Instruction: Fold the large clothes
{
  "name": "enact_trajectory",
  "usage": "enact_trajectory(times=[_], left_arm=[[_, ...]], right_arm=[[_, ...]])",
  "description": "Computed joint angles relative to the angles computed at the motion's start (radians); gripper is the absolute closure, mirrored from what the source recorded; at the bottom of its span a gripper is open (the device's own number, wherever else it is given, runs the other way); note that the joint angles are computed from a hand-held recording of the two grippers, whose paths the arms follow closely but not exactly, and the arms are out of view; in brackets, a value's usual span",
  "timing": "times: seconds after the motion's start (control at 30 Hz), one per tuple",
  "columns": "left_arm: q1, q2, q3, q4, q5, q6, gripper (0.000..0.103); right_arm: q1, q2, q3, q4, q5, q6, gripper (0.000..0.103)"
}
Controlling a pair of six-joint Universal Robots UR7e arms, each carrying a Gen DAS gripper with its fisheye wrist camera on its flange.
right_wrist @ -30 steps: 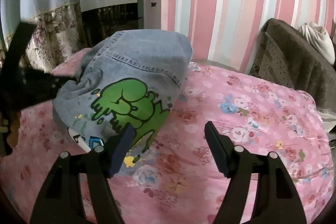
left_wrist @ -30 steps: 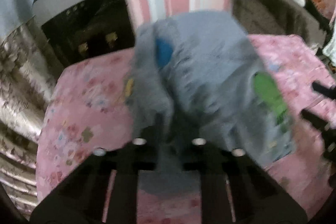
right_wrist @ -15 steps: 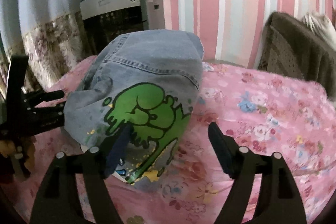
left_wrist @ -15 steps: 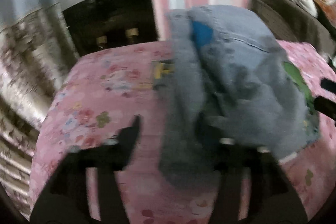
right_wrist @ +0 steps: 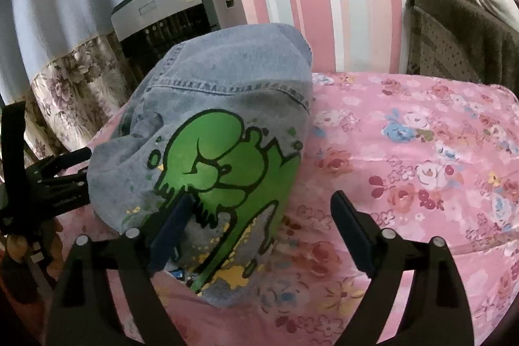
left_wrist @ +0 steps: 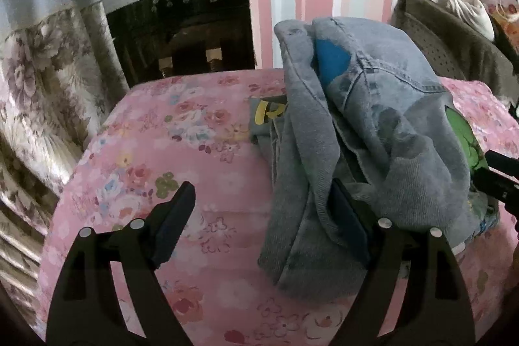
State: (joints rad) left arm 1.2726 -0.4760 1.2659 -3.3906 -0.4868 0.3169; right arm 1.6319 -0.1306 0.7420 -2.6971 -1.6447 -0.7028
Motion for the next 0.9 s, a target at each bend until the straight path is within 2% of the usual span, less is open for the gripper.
enact_trajectory(times=[0.1, 0.2, 0.43, 0.57, 0.7, 0.73, 0.77, 0.8, 0.83, 0.9], left_arm=[[-0.007, -0.022, 0.024, -0.002, -0.024, -0.003, 0.020], [-0.016, -0.029, 0.031, -0.033, -0.034, 0.013, 0.012], [0.004, -0.036, 0.012, 0.168, -0.075, -0.095, 0.010], [0.028, -0.055, 0.032, 0.230, -0.143, -0.158, 0.010], [0.046, -0.063, 0.036, 0.264, -0.201, -0.182, 0.010], [0.049, -0.069, 0.042, 0.263, -0.222, -0.175, 0.017], [0.053, -0.080, 0.055, 0.269, -0.265, -0.165, 0.034], [0.054, -0.086, 0.063, 0.274, -0.299, -0.150, 0.043], [0.047, -0.082, 0.064, 0.264, -0.294, -0.124, 0.051], [0.032, -0.057, 0.048, 0.242, -0.244, -0.068, 0.056]], right_arm=[[0.000, 0.003, -0.002, 0.001, 0.001, 0.004, 0.015], [0.002, 0.006, -0.003, -0.003, 0.001, 0.007, 0.015], [0.008, 0.034, -0.040, 0.023, -0.014, 0.000, 0.012], [0.010, 0.058, -0.090, 0.104, -0.022, 0.006, 0.012], [0.017, 0.070, -0.105, 0.115, -0.037, -0.021, 0.013], [0.018, 0.069, -0.102, 0.113, -0.036, -0.029, 0.018], [0.019, 0.064, -0.092, 0.113, -0.034, -0.048, 0.020], [0.023, 0.064, -0.087, 0.100, -0.043, -0.062, 0.021], [0.026, 0.065, -0.084, 0.089, -0.052, -0.072, 0.024], [0.028, 0.059, -0.066, 0.064, -0.057, -0.088, 0.028]])
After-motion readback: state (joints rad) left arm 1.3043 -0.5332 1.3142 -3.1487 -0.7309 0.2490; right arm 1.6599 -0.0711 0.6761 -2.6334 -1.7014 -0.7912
